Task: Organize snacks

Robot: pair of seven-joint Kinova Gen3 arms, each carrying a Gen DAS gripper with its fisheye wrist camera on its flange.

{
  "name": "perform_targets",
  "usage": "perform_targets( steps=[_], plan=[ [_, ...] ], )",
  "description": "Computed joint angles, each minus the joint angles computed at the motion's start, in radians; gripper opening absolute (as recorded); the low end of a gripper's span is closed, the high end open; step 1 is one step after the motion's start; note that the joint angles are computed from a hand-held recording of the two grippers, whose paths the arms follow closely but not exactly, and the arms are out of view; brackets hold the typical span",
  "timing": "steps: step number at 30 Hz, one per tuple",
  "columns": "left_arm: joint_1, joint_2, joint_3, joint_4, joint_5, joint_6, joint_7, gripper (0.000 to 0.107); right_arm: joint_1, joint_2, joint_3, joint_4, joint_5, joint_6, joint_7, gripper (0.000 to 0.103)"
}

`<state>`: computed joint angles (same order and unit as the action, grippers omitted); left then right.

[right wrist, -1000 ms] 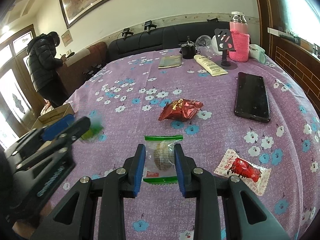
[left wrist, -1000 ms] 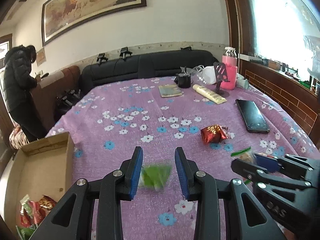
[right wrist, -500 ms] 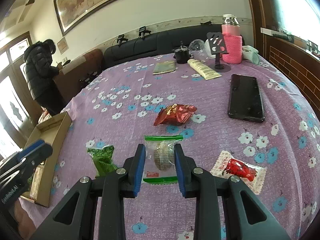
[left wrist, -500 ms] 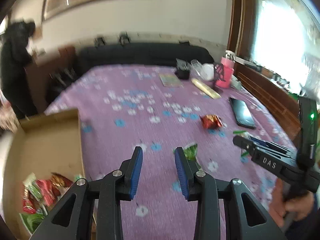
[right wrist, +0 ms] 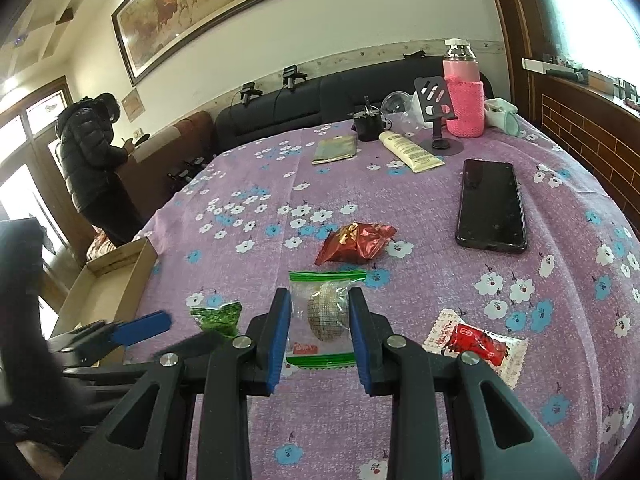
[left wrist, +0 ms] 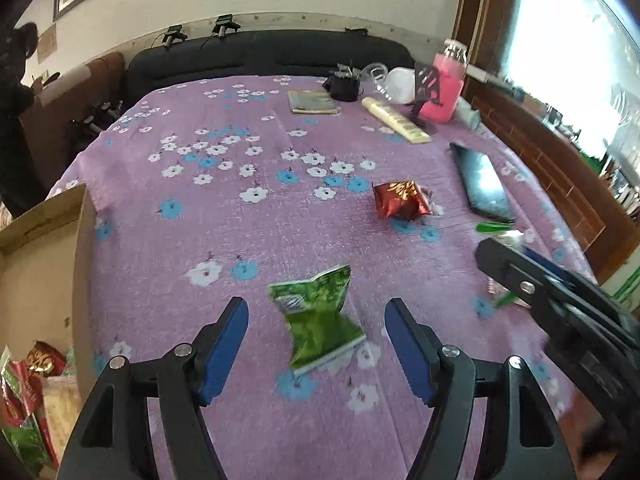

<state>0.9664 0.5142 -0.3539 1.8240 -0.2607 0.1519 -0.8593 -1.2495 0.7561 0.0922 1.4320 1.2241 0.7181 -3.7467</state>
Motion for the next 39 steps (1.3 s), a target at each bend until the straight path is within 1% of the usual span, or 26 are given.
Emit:
perform_targets(
  steps=[1,2,3,4,5,6,7,8,12,13,16,18,19,20,21,22,23,24,25,29,30,31,32,33,34,39],
  plan=[
    [0.018,0.019,-0.016,-0.021,-0.006,0.020,0.016,0.062,-0.002,-0.001,0.001,0.002,0.005,-0.002,-0.004,0.028],
    [0.017,0.030,-0.014,-0.039,-0.012,0.045,0.021,0.046,-0.003,-0.004,0.003,0.007,0.012,-0.006,-0.012,0.028],
    [-0.002,0.036,0.005,-0.048,-0.006,0.058,0.009,0.035,-0.003,-0.004,0.002,0.008,0.015,-0.007,-0.015,0.028],
    [-0.026,0.034,0.029,-0.047,-0.008,0.057,0.008,0.031,-0.003,-0.007,0.003,0.012,0.022,-0.011,-0.023,0.028],
    [-0.034,0.035,0.034,-0.045,-0.011,0.058,0.017,0.026,-0.003,-0.008,0.002,0.015,0.027,-0.013,-0.028,0.028],
    [-0.024,0.037,0.021,-0.042,-0.019,0.056,0.030,0.025,-0.001,-0.009,0.000,0.017,0.032,-0.015,-0.031,0.028],
    [-0.003,0.037,-0.004,-0.034,-0.028,0.049,0.048,0.024,0.000,-0.009,-0.002,0.017,0.035,-0.015,-0.031,0.028],
    [0.013,0.034,-0.024,-0.022,-0.036,0.036,0.063,0.018,0.001,-0.009,-0.005,0.017,0.036,-0.014,-0.032,0.028],
    [0.098,0.027,-0.123,0.018,-0.057,-0.004,0.103,0.012,0.005,-0.007,-0.014,0.011,0.029,-0.005,-0.022,0.028],
    [0.107,0.022,-0.133,0.028,-0.059,-0.015,0.101,0.012,0.007,-0.007,-0.016,0.009,0.025,-0.003,-0.017,0.028],
    [0.104,0.010,-0.135,0.043,-0.045,-0.029,0.080,0.012,0.010,-0.003,-0.018,0.000,0.008,0.002,-0.002,0.028],
    [0.068,-0.003,-0.105,0.055,-0.028,-0.049,0.054,0.013,0.010,0.000,-0.015,-0.005,-0.001,0.003,0.006,0.028],
    [0.059,-0.005,-0.097,0.052,-0.016,-0.044,0.042,0.015,0.007,0.001,-0.012,-0.006,-0.003,0.004,0.007,0.028],
    [0.045,-0.004,-0.084,0.045,-0.006,-0.033,0.030,0.027,0.006,0.001,-0.009,-0.006,-0.003,0.004,0.007,0.028],
    [0.028,-0.004,-0.067,0.041,0.002,-0.031,0.020,0.043,0.003,0.001,-0.007,-0.006,-0.002,0.004,0.007,0.028],
    [0.027,-0.001,-0.066,0.038,0.005,-0.036,0.014,0.051,0.001,0.001,-0.005,-0.006,-0.001,0.005,0.007,0.028],
    [0.043,0.005,-0.082,0.034,0.006,-0.035,0.009,0.059,-0.001,0.002,-0.004,-0.007,-0.001,0.005,0.007,0.028],
    [0.069,0.017,-0.107,0.026,0.004,-0.033,0.008,0.060,-0.002,0.000,-0.002,-0.004,0.003,0.002,0.003,0.028],
    [0.079,0.026,-0.114,0.016,0.004,-0.026,0.003,0.060,-0.002,0.000,-0.001,-0.002,0.004,0.000,0.001,0.028],
    [0.094,0.076,-0.126,-0.046,-0.008,0.026,0.014,0.059,-0.004,-0.003,0.000,0.004,0.013,-0.004,-0.008,0.028],
    [0.094,0.085,-0.129,-0.055,-0.012,0.032,0.024,0.051,-0.004,-0.004,0.000,0.006,0.017,-0.004,-0.011,0.028],
    [0.080,0.091,-0.116,-0.064,-0.020,0.042,0.034,0.044,-0.005,-0.004,0.000,0.007,0.021,-0.004,-0.014,0.028],
    [0.047,0.098,-0.085,-0.078,-0.016,0.056,0.027,0.034,-0.004,-0.004,-0.001,0.007,0.023,-0.004,-0.015,0.028],
    [0.031,0.100,-0.070,-0.079,-0.014,0.057,0.028,0.034,-0.004,-0.005,-0.002,0.009,0.027,-0.005,-0.017,0.028],
    [0.031,0.102,-0.073,-0.073,-0.026,0.046,0.045,0.034,-0.003,-0.006,-0.004,0.010,0.029,-0.005,-0.018,0.028],
    [0.072,0.099,-0.115,-0.050,-0.054,0.029,0.081,0.031,-0.002,-0.004,-0.010,0.006,0.034,0.001,-0.012,0.028]
  ],
)
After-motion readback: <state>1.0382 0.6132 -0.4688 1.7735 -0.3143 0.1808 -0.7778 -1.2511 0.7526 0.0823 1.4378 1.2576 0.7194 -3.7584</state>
